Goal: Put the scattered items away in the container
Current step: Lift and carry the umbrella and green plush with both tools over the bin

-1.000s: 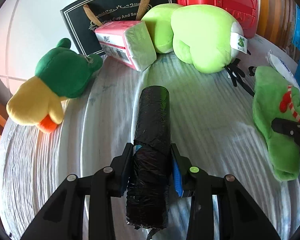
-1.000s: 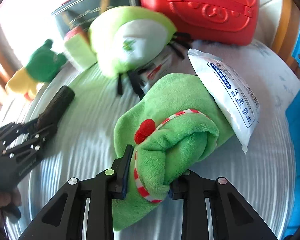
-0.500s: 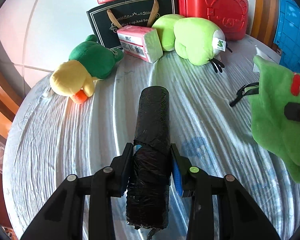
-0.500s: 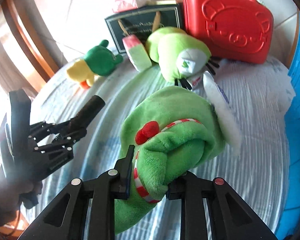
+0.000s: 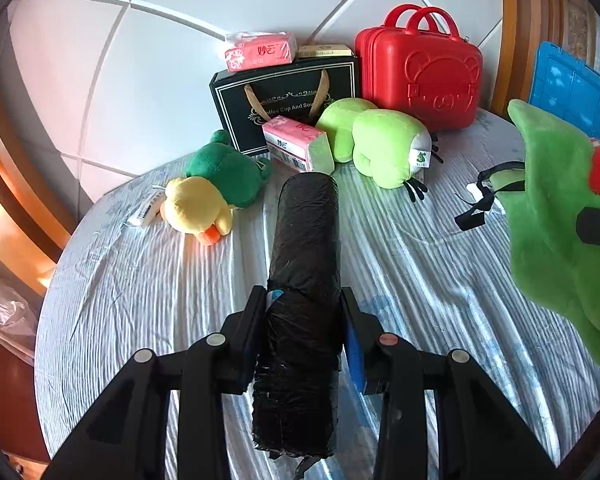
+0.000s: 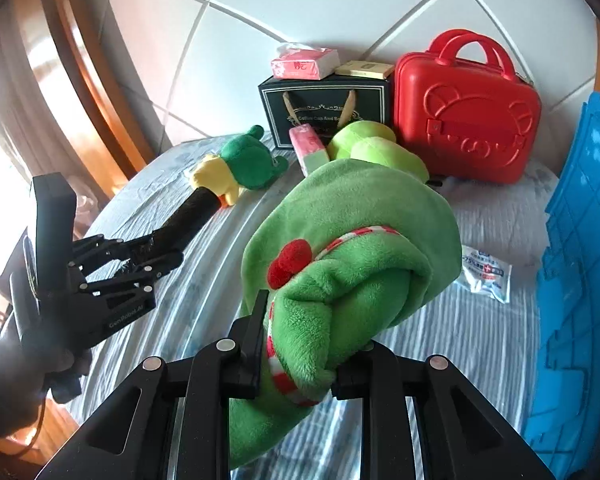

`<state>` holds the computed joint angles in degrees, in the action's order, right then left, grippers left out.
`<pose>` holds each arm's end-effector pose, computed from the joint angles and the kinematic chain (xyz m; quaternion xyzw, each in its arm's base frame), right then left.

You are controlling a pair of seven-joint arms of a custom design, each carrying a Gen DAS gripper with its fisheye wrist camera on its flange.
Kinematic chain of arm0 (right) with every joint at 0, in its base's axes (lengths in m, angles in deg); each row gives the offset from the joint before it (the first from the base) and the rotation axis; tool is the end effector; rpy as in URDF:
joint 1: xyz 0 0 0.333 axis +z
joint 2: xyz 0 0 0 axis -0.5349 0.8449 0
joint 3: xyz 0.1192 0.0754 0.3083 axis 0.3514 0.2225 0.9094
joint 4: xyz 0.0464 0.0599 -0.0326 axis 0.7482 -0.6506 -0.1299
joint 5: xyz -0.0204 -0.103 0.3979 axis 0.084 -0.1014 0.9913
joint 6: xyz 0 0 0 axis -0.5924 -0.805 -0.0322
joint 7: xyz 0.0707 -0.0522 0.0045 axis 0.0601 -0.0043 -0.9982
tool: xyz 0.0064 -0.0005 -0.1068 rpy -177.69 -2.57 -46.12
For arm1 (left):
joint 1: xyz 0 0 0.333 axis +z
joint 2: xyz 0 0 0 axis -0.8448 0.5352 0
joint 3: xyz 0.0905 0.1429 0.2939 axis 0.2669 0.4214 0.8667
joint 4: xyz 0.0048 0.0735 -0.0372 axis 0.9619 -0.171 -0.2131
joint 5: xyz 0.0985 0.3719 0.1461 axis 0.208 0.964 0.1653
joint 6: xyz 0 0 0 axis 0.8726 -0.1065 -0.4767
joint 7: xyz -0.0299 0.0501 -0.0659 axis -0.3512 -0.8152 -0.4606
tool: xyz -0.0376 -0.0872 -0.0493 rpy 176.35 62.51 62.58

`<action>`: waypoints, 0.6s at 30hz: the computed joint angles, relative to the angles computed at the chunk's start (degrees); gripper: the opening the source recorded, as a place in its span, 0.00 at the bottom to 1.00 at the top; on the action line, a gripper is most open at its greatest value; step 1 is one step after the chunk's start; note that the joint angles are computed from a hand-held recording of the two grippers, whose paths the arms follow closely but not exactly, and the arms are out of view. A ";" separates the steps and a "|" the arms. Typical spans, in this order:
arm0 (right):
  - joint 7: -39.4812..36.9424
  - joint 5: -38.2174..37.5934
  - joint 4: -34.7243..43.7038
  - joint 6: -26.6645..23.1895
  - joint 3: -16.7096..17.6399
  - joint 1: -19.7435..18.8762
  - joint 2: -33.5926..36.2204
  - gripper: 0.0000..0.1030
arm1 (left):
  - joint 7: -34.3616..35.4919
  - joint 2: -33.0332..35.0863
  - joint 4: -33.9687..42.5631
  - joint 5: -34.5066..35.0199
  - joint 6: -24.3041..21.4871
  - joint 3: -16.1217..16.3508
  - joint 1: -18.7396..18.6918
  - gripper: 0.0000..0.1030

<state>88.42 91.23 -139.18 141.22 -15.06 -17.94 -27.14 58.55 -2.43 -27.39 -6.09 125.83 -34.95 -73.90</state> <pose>0.5804 0.1811 0.5749 -0.6944 0.6341 -0.1475 0.3066 0.7072 -0.3135 0.5281 -0.4506 0.8261 -0.2589 0.2179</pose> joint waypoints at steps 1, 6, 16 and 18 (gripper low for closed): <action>0.38 -0.71 -0.19 -0.35 0.12 0.03 -0.55 0.22 | -0.11 -0.66 -0.50 0.03 0.09 0.06 0.06 0.34; 1.17 -2.74 -1.00 -1.87 0.51 0.23 -3.11 0.22 | 0.76 -3.96 -3.20 -0.86 0.29 -0.44 1.09 0.34; 5.11 -6.38 -2.52 -4.94 1.19 -0.07 -8.58 0.22 | -1.24 -11.57 -8.45 0.27 -0.26 -0.32 1.65 0.34; 5.75 -7.05 -2.68 -5.55 1.38 -0.15 -9.65 0.22 | -2.22 -13.13 -9.17 0.76 -0.66 -0.37 1.66 0.34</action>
<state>94.17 84.18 -141.86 135.67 -13.68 -18.09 -36.79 56.33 -15.56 -36.57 -5.33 125.17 -35.32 -72.25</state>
